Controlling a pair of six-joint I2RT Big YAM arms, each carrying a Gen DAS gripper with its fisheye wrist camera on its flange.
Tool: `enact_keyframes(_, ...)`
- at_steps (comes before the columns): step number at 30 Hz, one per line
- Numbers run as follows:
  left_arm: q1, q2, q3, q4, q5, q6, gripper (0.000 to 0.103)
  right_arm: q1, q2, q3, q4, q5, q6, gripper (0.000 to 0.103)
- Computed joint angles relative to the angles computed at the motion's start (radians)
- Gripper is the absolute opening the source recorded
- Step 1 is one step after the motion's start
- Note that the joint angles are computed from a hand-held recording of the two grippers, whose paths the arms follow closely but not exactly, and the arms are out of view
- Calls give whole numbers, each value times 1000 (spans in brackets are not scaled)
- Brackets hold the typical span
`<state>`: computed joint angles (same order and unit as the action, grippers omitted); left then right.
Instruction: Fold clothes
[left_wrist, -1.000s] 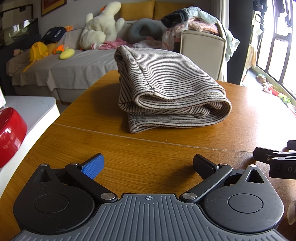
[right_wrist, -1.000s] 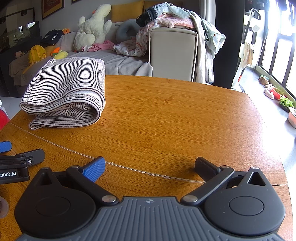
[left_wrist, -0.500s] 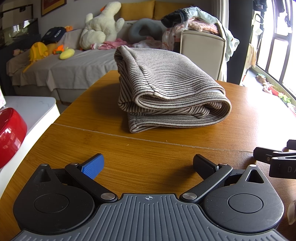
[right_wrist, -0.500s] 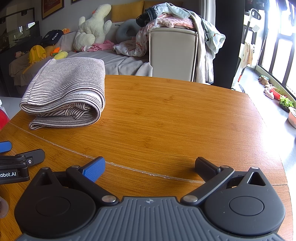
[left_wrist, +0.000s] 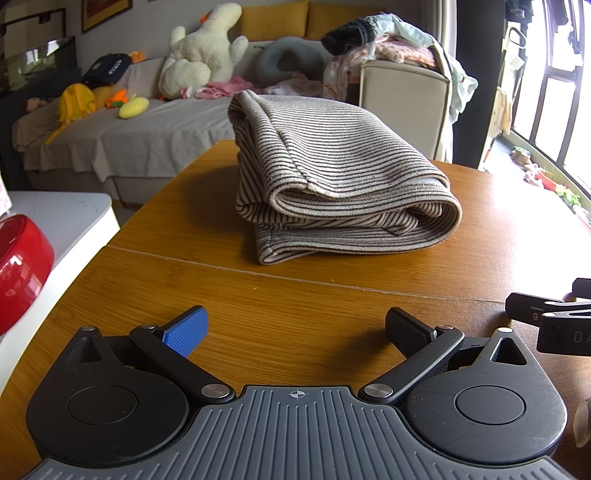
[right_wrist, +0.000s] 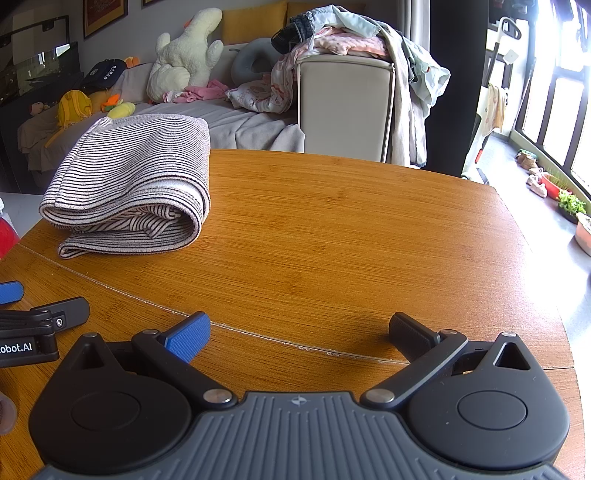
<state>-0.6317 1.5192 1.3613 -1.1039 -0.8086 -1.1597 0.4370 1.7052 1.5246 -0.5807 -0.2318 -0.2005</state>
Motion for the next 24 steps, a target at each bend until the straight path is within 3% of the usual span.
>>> enact_keyframes(24,0,-3,-3,8,3,9,103,-3,-3,-1,-1,2,-1,103)
